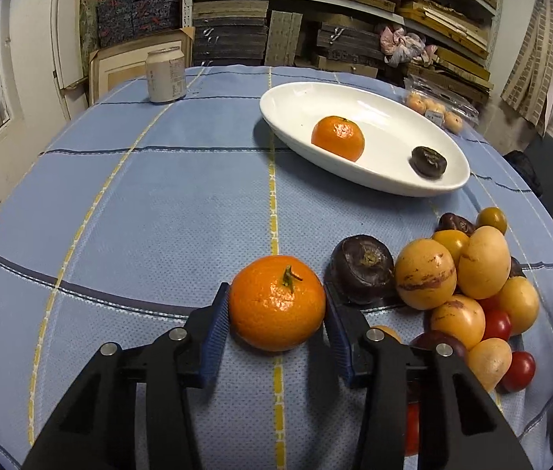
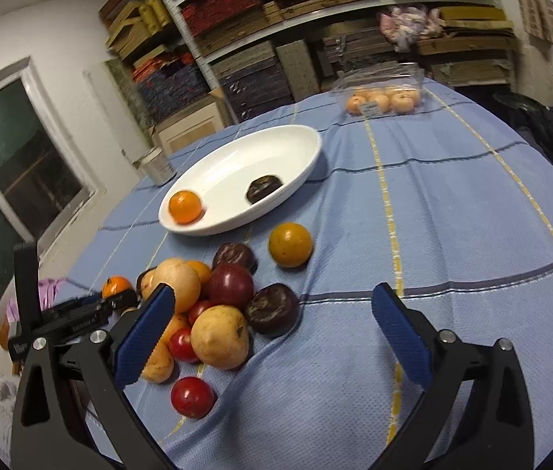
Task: Organize fruits
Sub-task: 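Grasp the second orange with the left tool while the right tool grasps a tan potato-like fruit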
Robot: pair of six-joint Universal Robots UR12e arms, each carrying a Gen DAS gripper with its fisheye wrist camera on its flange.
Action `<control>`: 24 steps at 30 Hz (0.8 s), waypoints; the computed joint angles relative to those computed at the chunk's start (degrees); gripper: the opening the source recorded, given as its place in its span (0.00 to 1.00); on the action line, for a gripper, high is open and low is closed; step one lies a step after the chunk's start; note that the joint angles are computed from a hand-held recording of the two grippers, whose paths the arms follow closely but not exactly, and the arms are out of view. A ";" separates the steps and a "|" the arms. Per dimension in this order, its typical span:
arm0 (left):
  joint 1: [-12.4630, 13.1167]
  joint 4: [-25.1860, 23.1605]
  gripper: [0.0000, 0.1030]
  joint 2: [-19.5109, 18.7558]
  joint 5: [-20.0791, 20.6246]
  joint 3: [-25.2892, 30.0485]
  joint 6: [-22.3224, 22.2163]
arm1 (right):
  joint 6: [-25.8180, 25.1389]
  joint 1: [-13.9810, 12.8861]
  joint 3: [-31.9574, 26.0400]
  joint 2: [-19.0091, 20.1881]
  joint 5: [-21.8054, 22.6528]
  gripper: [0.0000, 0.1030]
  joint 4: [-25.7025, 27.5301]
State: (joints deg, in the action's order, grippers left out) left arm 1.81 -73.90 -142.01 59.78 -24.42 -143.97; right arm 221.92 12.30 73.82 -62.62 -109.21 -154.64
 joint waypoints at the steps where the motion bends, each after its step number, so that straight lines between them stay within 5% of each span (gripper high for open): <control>1: 0.06 1.04 0.45 0.29 -0.07 -0.59 -0.43 | -1.23 0.11 -0.39 0.18 0.36 0.96 0.44; 6: 0.85 5.87 0.45 1.34 -1.49 -2.76 -4.26 | -9.60 1.83 -4.77 2.42 -2.79 0.89 6.51; 8: 1.02 5.90 0.45 1.30 -1.86 -2.59 -5.15 | -10.72 1.88 -5.93 3.02 -1.98 0.66 9.10; 15: 1.07 4.55 0.45 1.60 -3.44 -2.70 -3.47 | -11.39 1.59 -6.60 3.53 0.12 0.64 10.78; 20: 1.03 3.64 0.45 1.52 -3.48 -2.46 -2.69 | -13.30 1.46 -7.56 4.16 2.73 0.47 11.69; 24: 1.01 3.15 0.45 1.50 -3.60 -2.34 -2.34 | -12.10 0.96 -7.26 4.14 5.40 0.44 10.97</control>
State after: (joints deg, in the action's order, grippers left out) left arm 2.83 -70.75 -140.51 56.18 -26.76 -146.32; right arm 209.82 13.26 66.56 -58.49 -103.82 -143.67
